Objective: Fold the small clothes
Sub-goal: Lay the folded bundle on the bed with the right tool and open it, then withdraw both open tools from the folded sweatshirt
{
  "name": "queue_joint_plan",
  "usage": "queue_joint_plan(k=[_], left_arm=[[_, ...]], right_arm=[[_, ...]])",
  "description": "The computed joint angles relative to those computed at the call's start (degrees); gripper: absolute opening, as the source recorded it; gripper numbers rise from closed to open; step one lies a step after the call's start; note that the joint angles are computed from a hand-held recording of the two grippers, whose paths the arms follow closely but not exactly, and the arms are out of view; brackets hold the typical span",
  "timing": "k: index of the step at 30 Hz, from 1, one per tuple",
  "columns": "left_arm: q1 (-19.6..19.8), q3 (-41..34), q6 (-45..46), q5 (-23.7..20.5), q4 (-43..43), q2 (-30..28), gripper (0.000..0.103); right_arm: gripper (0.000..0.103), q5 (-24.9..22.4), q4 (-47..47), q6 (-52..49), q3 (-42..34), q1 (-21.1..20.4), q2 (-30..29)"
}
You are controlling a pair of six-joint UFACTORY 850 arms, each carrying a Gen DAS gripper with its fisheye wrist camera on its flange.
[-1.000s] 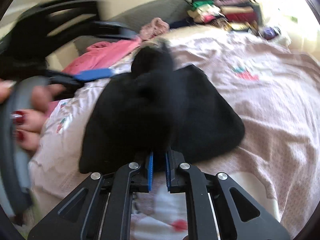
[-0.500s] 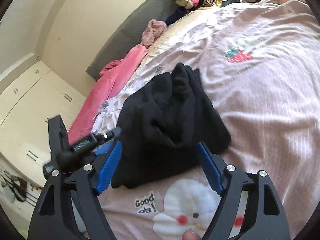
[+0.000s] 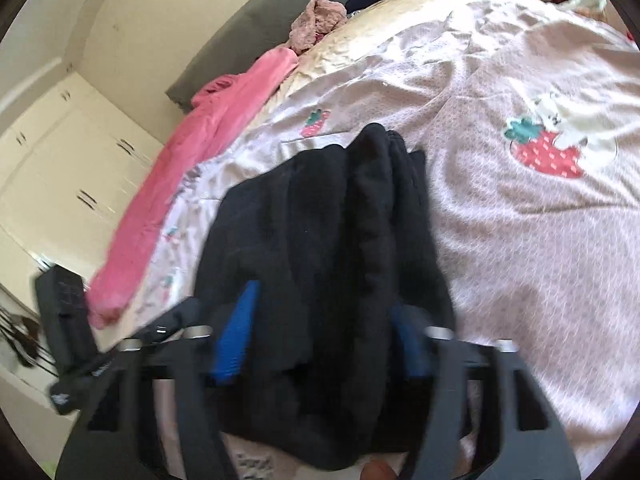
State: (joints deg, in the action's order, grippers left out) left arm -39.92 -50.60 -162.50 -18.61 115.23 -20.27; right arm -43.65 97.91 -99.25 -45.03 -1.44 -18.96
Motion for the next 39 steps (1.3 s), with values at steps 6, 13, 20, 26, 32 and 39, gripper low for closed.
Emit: queue_joint_plan(k=[6,13,20,26,32,39], left_arm=[[-1.98,-2.06,9.56,0.23,-7.22,-1.06,0.059],[-1.54,-1.97,4.9,2.77,-1.95,-0.9,0.061],[-1.28,-2.2,4.29,3.13,-2.32,-2.19,0.065],[-1.22,-1.66,1.36,3.2,-0.11,-2.22,0.068],[-1.54,-0.71,1.25,2.72,-0.09,-1.29,0.068],[-1.79,-0.15,3.62,2.92,-2.52,-0.66,0.068]], right_arm=[[0.016,-0.11,5.07,-8.3,2.26,-0.08,2.87],[0.018,5.75,8.01,-13.19,3.1,0.02,4.57],[0.046,9.17,6.63,-9.48,1.53,0.54,1.67],[0.064,13.82,12.96,-15.7,3.45,1.75,3.77],[0.072,15.51,19.5,-21.78,5.97,1.17,6.74],[0.086,22.66,27.19,-28.05,6.07,2.89,6.76]])
